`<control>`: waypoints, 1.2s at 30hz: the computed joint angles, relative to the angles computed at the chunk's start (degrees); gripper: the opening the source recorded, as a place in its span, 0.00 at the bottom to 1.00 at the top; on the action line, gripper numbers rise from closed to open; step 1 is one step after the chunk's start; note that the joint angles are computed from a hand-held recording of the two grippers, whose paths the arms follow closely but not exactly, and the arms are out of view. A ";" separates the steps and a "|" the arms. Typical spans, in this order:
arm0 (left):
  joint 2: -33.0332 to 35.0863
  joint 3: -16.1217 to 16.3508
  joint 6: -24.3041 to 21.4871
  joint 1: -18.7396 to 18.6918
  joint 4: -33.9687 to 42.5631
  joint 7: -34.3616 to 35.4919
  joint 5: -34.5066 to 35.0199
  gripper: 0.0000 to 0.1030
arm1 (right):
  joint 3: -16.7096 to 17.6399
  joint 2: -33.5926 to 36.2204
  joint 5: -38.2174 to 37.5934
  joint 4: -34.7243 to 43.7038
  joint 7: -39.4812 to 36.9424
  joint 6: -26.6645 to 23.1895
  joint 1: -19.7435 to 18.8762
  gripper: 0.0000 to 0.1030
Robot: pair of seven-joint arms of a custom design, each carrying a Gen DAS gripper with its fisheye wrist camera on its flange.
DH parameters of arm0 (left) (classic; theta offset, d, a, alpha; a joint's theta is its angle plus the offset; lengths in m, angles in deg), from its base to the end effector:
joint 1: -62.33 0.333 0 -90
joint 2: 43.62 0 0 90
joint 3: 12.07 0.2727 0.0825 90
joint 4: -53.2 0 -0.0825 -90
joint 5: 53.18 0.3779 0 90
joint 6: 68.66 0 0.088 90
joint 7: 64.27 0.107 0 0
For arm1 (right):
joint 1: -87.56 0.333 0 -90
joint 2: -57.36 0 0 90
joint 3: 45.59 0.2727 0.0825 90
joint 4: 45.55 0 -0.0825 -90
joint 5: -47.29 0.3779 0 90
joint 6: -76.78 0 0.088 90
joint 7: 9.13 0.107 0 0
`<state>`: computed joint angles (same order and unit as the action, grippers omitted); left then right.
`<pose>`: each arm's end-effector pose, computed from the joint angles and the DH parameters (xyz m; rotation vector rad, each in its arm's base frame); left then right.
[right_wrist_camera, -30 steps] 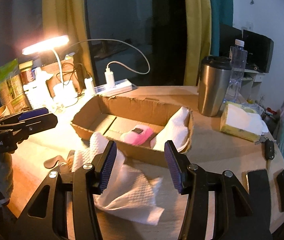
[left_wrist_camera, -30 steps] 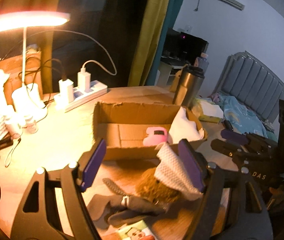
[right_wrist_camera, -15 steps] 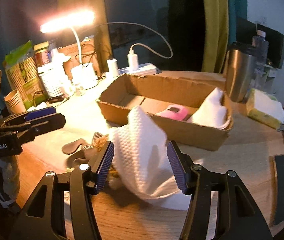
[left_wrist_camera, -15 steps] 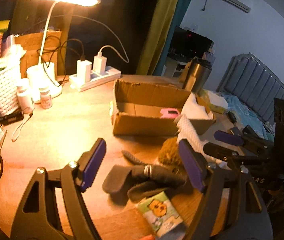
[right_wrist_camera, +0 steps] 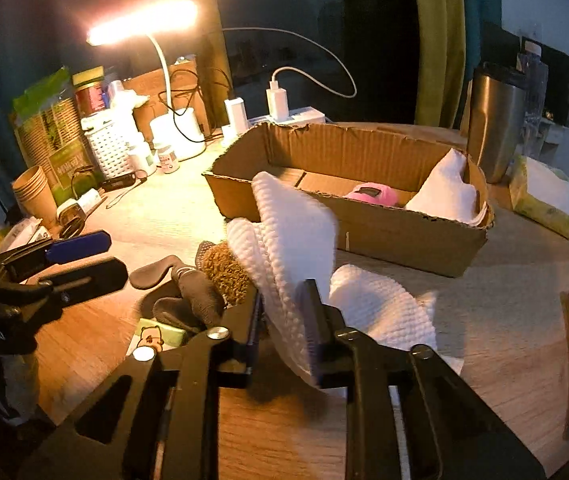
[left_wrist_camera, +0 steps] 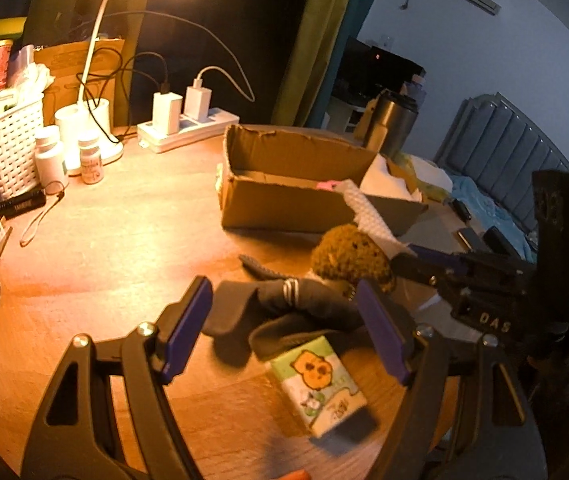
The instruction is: Organize soft objects
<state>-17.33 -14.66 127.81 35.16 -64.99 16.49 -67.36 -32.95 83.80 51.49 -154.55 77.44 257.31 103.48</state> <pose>0.5505 -0.2802 0.2824 -1.7508 1.8827 -1.1531 0.5865 0.2963 0.3215 -1.9970 1.2936 -0.4163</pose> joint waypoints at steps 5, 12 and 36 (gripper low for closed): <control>0.05 2.07 -0.62 -3.28 -0.46 0.24 -1.65 0.74 | 4.80 -2.41 1.24 -4.95 -1.69 4.10 -4.91 0.07; 0.43 4.92 -1.02 -8.28 -0.84 1.51 -4.33 0.74 | 5.62 -6.71 -0.26 -12.79 2.64 9.03 -8.23 0.07; 4.90 16.46 -10.74 -18.64 3.59 -9.05 4.56 0.74 | -27.12 -6.01 7.63 -15.81 3.42 8.96 22.37 0.73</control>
